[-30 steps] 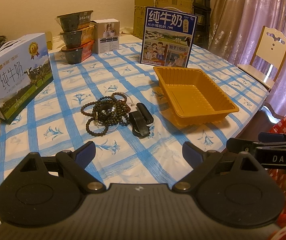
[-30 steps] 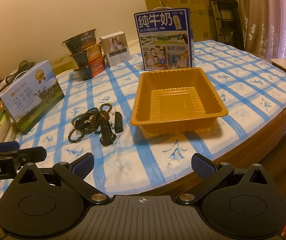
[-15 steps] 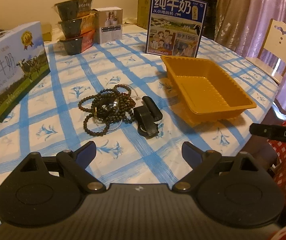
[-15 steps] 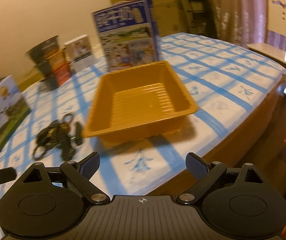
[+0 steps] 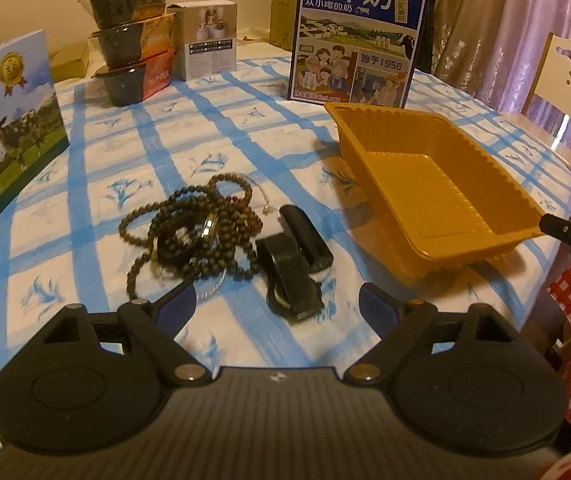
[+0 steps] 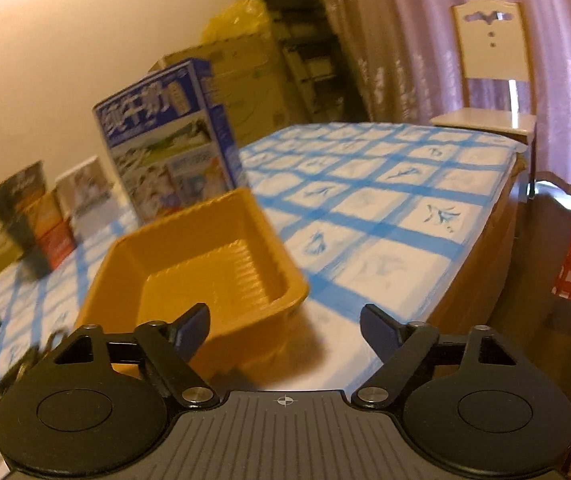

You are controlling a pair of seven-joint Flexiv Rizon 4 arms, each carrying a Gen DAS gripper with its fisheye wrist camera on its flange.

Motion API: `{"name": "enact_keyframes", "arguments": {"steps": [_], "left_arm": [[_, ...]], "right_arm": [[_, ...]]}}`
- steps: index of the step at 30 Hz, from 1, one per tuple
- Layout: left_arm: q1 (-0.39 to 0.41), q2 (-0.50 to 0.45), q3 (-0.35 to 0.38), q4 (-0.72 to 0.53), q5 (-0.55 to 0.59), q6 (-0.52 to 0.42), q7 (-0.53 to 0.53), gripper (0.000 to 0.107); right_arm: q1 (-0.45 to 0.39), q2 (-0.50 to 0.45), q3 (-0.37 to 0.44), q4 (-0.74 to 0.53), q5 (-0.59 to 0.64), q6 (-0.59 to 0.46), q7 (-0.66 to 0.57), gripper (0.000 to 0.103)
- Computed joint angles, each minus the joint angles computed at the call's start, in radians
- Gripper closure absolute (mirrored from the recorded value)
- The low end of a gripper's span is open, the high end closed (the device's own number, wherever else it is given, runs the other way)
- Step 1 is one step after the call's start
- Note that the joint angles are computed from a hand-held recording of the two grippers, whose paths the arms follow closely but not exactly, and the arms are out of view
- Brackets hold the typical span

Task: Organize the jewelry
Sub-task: 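Grasp the orange tray rim with the right tool and tilt it up, then grasp the black clip-shaped case with the left tool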

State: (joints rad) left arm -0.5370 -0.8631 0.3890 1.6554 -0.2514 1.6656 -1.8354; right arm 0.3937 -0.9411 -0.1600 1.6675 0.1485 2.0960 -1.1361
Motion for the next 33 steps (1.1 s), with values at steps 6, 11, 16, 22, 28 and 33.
{"name": "enact_keyframes", "arguments": {"steps": [6,11,16,22,28,33], "left_arm": [[0.032,-0.054,-0.018,-0.074,-0.010,-0.016,-0.005,0.022],[0.050,-0.083,-0.027,-0.115,0.001,-0.032,-0.010,0.023],[0.063,-0.101,-0.039,-0.136,0.013,-0.036,-0.017,0.023],[0.060,-0.114,-0.034,-0.151,0.026,-0.044,-0.026,0.024],[0.058,-0.119,-0.032,-0.160,0.039,-0.049,-0.031,0.029],[0.069,-0.122,-0.047,-0.167,0.045,-0.045,-0.032,0.037]], "right_arm": [[0.026,-0.110,-0.048,-0.135,0.075,0.029,0.014,0.036],[0.027,-0.165,-0.061,-0.217,0.085,0.009,0.015,0.058],[0.018,-0.202,-0.058,-0.276,0.088,0.003,0.024,0.064],[0.013,-0.224,-0.055,-0.306,0.079,0.003,0.023,0.083],[0.001,-0.212,-0.042,-0.292,0.063,0.020,0.009,0.090],[-0.003,-0.175,-0.031,-0.242,0.051,0.046,-0.017,0.093]]}}
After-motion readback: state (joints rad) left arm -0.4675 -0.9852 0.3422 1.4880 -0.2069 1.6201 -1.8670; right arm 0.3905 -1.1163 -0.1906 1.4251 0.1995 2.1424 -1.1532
